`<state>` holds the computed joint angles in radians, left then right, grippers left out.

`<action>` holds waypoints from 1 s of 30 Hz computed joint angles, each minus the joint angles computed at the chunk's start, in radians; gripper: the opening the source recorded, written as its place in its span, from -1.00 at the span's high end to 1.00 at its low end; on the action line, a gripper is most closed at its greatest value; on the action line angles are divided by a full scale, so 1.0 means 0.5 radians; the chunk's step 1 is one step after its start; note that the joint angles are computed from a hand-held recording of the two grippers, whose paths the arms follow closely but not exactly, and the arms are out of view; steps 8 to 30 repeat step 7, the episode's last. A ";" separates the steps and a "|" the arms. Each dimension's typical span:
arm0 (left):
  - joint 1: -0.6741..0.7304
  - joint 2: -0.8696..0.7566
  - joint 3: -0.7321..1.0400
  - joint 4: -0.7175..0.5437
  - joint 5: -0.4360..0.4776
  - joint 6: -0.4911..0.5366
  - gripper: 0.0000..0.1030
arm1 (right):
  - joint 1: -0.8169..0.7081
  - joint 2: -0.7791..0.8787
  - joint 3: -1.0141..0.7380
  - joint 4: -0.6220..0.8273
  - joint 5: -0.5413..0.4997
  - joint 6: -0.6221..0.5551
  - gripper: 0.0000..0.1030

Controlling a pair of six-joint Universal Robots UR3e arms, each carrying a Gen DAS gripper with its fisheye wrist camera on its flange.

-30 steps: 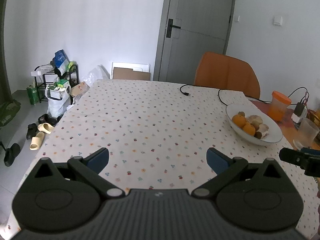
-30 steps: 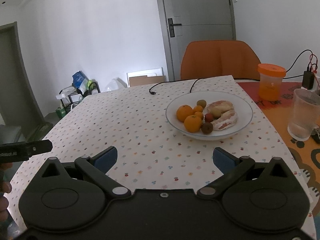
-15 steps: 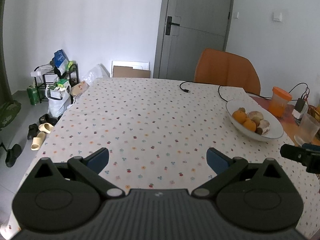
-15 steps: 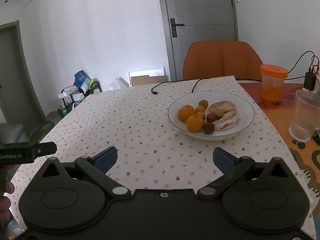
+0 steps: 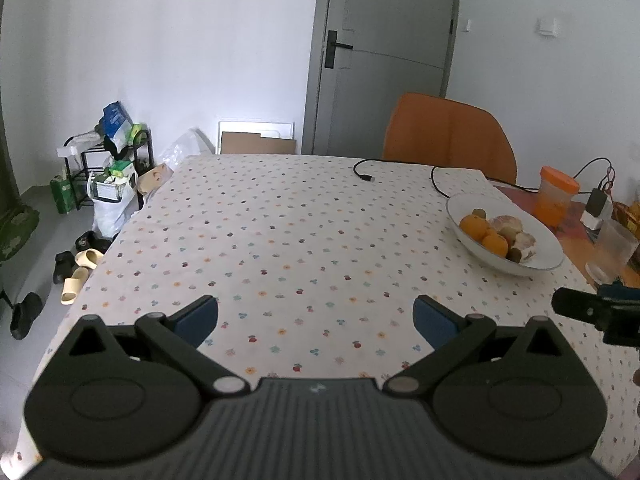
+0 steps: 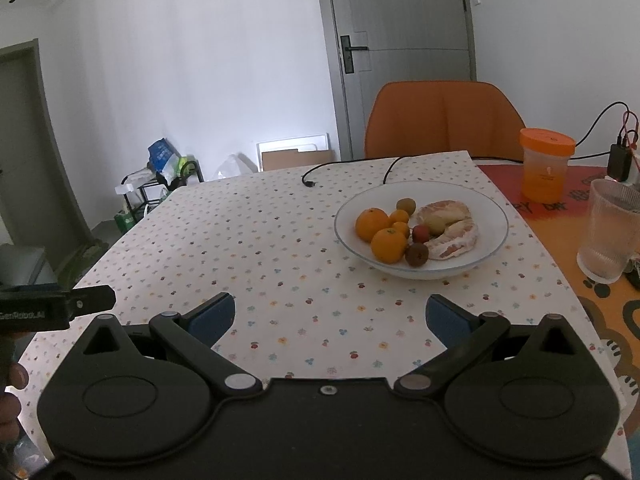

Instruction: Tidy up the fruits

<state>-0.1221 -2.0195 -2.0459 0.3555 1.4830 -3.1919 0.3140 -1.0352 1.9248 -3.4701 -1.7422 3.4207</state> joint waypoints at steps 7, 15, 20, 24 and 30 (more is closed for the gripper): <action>-0.017 0.000 0.003 -0.009 0.001 0.030 -0.99 | -0.015 0.025 -0.003 0.018 0.014 0.012 -1.00; -0.017 0.000 0.003 -0.009 0.001 0.030 -0.99 | -0.015 0.025 -0.003 0.018 0.014 0.012 -1.00; -0.017 0.000 0.003 -0.009 0.001 0.030 -0.99 | -0.015 0.025 -0.003 0.018 0.014 0.012 -1.00; -0.017 0.000 0.003 -0.009 0.001 0.030 -0.99 | -0.015 0.025 -0.003 0.018 0.014 0.012 -1.00; -0.017 0.000 0.003 -0.009 0.001 0.030 -0.99 | -0.015 0.025 -0.003 0.018 0.014 0.012 -1.00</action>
